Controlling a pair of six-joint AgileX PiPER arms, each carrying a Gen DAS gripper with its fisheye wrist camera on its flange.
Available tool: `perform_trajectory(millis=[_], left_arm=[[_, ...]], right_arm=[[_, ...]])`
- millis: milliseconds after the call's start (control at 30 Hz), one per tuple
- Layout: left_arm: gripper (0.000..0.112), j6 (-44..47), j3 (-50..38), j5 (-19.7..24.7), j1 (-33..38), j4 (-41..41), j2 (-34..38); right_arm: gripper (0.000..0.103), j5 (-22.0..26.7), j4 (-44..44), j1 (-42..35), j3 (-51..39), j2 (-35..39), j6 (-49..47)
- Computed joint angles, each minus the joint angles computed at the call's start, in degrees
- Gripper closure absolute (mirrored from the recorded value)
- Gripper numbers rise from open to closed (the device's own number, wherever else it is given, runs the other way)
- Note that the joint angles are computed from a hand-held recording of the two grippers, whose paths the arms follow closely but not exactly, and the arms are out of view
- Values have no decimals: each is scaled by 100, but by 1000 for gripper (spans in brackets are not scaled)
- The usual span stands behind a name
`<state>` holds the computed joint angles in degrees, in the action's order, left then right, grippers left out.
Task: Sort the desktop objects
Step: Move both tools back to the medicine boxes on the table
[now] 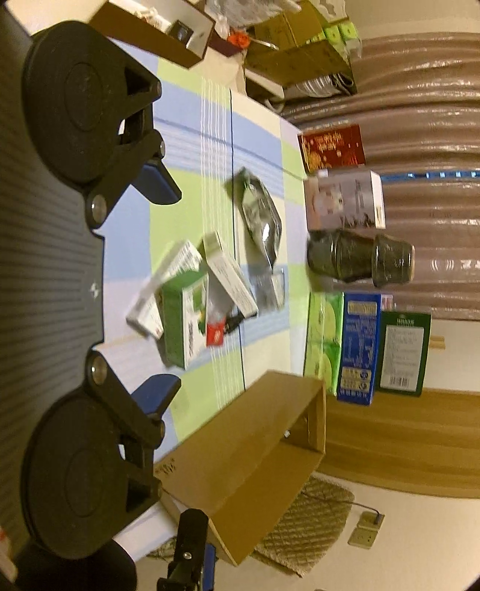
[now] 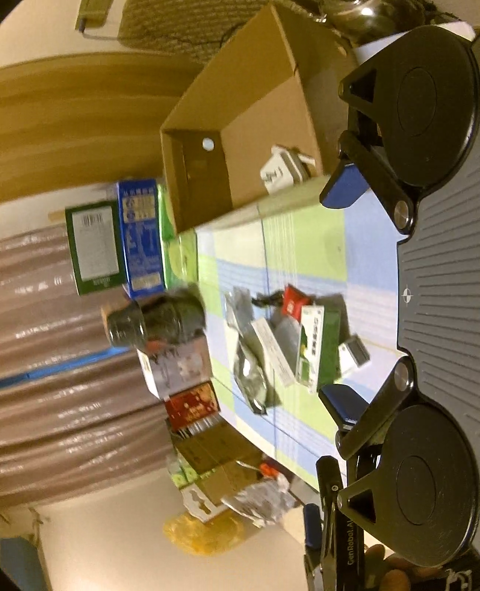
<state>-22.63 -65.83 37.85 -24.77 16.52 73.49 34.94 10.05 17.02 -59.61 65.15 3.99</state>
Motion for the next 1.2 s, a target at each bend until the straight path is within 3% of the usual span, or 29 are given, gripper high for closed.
perform_trajectory(millis=[200,367,800,1067,1200], left_arm=[[15,496,162,9,425,-236,-143],[15,1337,211,-96,826,-884,-52],[15,2780,16,-723,1366,-1558,962],[15,3726,-108,-1153,1598,-2120,1706],[15,4102,-207,-1180,1690,-2593,2032]], right_arm=[[4,-200,168,230,15,273,-376],[4,-279,312,306,-90,598,-925],[5,-100,953,207,-952,2053,-4001],[22,324,520,325,-2082,3391,-4985],[25,554,392,342,-2685,3972,-5314]])
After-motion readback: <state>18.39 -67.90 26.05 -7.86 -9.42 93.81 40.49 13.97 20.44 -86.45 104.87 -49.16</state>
